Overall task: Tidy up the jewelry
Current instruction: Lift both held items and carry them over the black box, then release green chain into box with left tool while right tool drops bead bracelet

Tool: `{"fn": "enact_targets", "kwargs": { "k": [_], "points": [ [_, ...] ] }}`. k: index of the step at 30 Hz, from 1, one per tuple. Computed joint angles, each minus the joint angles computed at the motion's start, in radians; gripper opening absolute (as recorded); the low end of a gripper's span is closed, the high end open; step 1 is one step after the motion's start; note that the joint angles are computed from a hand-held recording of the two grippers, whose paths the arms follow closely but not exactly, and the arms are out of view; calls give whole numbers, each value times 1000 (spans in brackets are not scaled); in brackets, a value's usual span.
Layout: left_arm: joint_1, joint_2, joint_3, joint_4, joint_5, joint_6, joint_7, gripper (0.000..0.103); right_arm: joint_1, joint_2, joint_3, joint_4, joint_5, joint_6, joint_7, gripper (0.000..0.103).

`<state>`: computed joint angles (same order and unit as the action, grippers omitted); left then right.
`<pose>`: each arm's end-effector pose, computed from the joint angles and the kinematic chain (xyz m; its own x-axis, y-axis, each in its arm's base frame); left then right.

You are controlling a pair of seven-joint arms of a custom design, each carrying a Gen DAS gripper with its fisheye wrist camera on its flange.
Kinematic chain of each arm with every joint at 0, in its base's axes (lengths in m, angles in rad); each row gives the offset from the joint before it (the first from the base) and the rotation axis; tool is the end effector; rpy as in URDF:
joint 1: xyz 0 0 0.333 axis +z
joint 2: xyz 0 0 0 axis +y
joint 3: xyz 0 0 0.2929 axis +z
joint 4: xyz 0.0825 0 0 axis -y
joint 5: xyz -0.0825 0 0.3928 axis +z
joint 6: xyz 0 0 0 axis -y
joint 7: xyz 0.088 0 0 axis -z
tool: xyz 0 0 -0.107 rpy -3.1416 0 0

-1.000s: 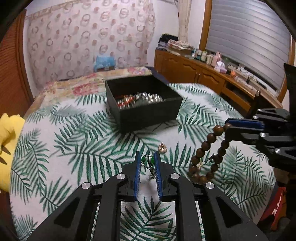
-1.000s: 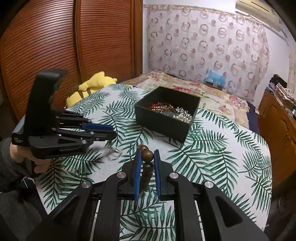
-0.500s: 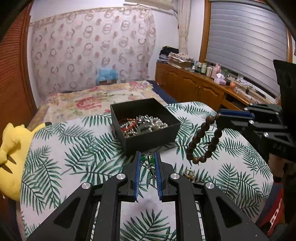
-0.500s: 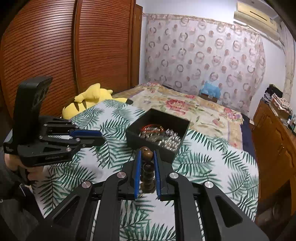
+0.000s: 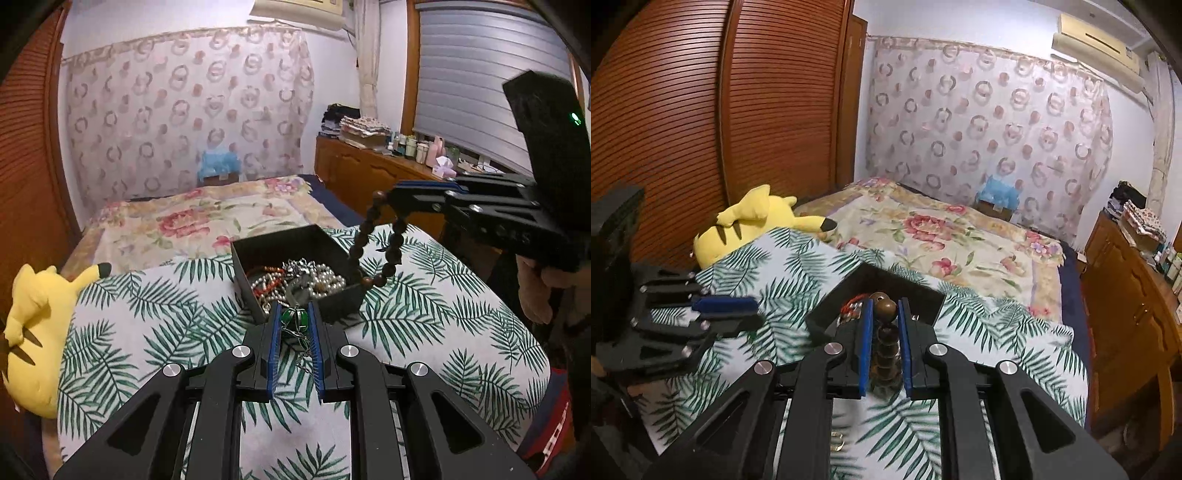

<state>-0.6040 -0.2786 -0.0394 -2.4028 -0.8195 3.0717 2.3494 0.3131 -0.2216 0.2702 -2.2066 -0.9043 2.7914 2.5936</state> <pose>0.4356 -0.2544 0.4889 -0.6135 -0.7880 0.0507 -0.4725 0.3149 -0.8232 0.4280 0.3350 0.5211 0.2638 -0.9597 0.0971 -0.5227 -0.2268 -0.8218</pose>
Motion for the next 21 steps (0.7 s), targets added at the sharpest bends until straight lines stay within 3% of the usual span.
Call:
{"fn": "enact_targets", "kwargs": {
  "k": [13, 15, 21],
  "points": [
    [46, 61, -35, 73, 65, 21, -47, 13, 38, 172, -83, 159, 20, -32, -1, 15],
    [28, 68, -19, 88, 35, 23, -21, 13, 46, 187, -104, 157, 76, -2, -29, 15],
    [89, 107, -70, 130, 105, 30, -86, 13, 65, 219, -131, 154, 129, 37, -53, 16]
  ]
}}
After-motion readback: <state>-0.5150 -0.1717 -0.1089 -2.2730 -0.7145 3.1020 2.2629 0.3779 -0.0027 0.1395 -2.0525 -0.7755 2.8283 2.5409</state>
